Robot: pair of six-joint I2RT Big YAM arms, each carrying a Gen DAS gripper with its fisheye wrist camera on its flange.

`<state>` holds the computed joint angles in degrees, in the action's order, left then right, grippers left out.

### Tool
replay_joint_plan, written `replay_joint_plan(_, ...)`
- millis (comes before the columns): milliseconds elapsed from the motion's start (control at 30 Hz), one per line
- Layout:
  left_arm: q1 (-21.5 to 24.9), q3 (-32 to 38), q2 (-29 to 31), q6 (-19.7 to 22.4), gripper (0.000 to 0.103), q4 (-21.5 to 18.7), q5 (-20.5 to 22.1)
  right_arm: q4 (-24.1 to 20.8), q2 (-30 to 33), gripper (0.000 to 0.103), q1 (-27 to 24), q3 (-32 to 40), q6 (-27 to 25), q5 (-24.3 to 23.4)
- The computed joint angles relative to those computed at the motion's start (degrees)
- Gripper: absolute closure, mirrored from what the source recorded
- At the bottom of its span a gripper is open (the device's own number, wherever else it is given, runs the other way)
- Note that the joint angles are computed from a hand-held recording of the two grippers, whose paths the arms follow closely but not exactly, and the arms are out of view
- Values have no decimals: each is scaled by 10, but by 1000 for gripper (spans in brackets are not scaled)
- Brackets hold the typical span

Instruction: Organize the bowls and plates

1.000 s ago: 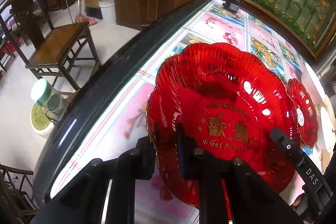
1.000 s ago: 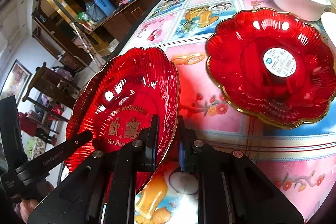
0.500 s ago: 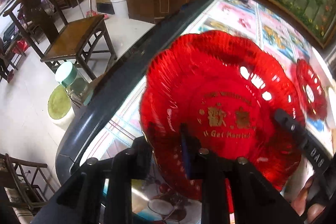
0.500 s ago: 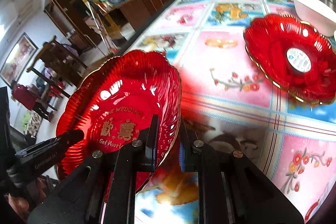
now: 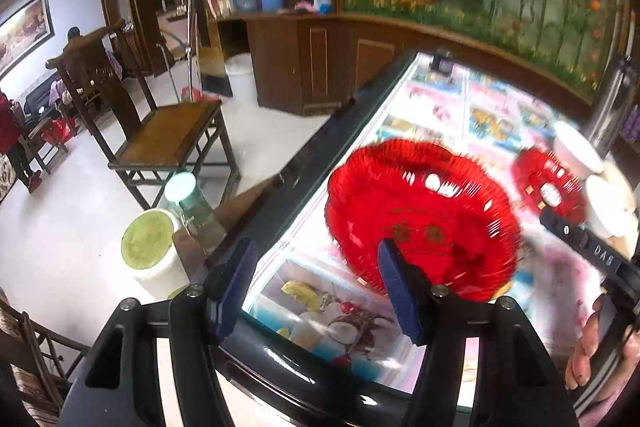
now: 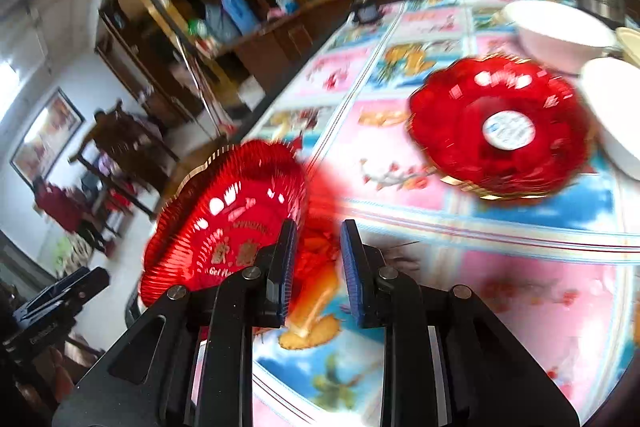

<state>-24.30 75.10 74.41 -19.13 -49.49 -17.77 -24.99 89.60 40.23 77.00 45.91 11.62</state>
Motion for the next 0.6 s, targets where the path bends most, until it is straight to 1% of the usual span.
replay_joint_plan(67,-8,8,-5,6,30,15,-7,16,-25,80,-3,-28,5,11)
replay_joint_plan(133,-22,21,-1,9,23,24,-14,9,-48,80,-5,-45,5,31)
replay_joint_plan(200,-34,37,6,16,23,26,-12,-8,-64,80,-7,-54,-1,60)
replay_joint_plan(233,-40,51,15,19,23,22,-5,-12,-73,80,-11,-59,-3,64)
replay_joint_plan(267,-45,62,23,20,23,16,4,-10,-83,80,-17,-67,2,54)
replay_joint_plan(300,-49,81,36,20,23,2,18,2,-95,80,-25,-79,8,30)
replay_joint_plan(333,-51,105,54,21,23,-12,38,15,-105,73,-33,-90,11,7)
replay_joint_plan(367,-52,130,72,23,23,-27,62,19,-114,66,-41,-99,20,-2)
replay_joint_plan(400,-52,149,86,24,23,-40,78,19,-122,64,-44,-106,24,1)
replay_joint_plan(433,-52,176,104,27,23,-56,98,21,-128,64,-49,-112,22,-3)
replay_joint_plan(467,-51,201,123,29,23,-71,114,27,-136,64,-58,-120,24,-16)
replay_joint_plan(567,-51,292,192,26,23,-111,157,66,-150,64,-79,-149,58,-57)
replay_joint_plan(600,-53,312,209,24,23,-120,167,81,-155,64,-87,-161,71,-71)
